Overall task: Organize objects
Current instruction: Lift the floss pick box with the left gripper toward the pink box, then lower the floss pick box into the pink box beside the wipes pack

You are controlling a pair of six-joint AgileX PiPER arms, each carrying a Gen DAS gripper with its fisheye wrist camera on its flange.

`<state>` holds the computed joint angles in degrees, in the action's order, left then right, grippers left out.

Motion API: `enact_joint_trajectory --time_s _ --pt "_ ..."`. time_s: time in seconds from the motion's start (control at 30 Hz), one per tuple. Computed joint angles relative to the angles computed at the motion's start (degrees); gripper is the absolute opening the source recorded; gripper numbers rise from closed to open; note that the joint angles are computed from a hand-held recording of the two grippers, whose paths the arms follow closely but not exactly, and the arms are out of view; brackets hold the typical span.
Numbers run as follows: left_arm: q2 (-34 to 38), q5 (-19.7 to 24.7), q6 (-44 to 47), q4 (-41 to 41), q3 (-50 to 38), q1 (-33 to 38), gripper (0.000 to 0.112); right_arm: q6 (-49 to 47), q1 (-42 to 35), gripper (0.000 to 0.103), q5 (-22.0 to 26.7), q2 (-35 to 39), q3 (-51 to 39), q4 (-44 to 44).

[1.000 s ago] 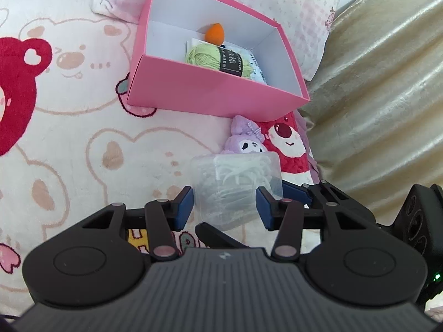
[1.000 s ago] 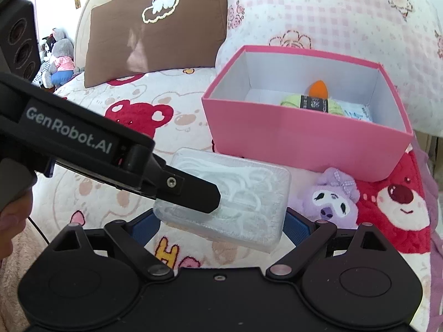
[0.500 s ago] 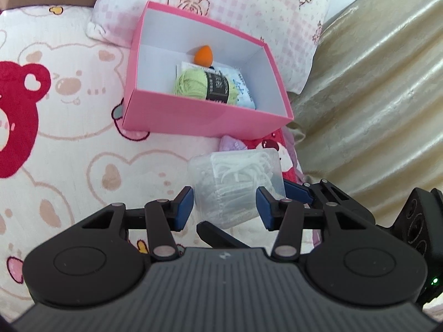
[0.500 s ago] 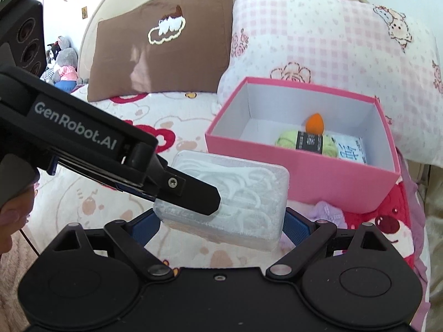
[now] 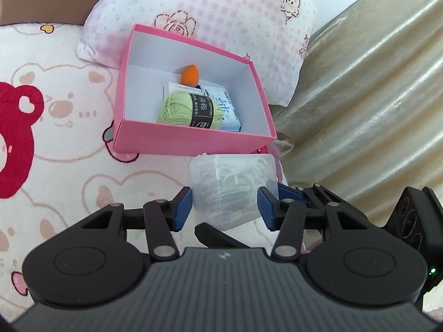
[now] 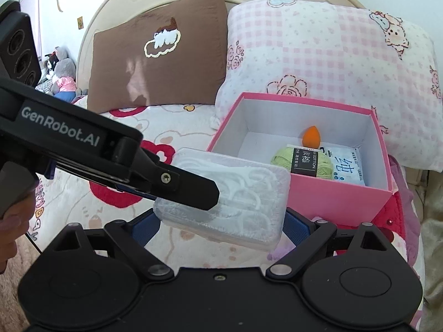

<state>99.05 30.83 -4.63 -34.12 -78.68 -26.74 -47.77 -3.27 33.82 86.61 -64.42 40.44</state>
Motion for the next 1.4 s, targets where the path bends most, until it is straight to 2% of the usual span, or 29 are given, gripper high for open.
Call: enact_joint_trajectory --time_s 0.2,0.5,0.7,0.83,0.93,1.17,1.4 --pt "0.9 0.4 2.2 -3.4 -1.2 1.3 0.049 -0.2 -0.1 0.096 -0.4 1.4 -1.7 0.0" --pt "1.3 0.0 0.8 -1.7 -2.9 1.0 0.049 0.4 0.4 0.096 -1.7 1.9 -2.7 -0.3" --pt "2.4 -1.1 -0.1 -1.7 -4.5 0.7 0.049 5.9 1.0 0.096 -2.0 2.7 -5.0 -4.6" --pt "2.8 -0.5 -0.5 -1.1 -5.8 0.6 0.049 6.9 0.2 0.096 -0.1 3.0 -6.4 -4.5" --pt "3.4 -0.1 -0.3 -1.1 -6.9 0.6 0.049 8.8 0.8 0.096 -0.6 2.8 -6.9 -6.7" --pt "6.1 2.2 0.7 -1.1 -12.3 1.3 0.049 12.9 1.6 0.096 0.0 4.3 -11.4 -12.5" --pt "11.6 4.6 1.5 -1.4 -21.0 2.8 0.049 13.9 1.3 0.096 1.1 9.3 -19.2 -15.4"
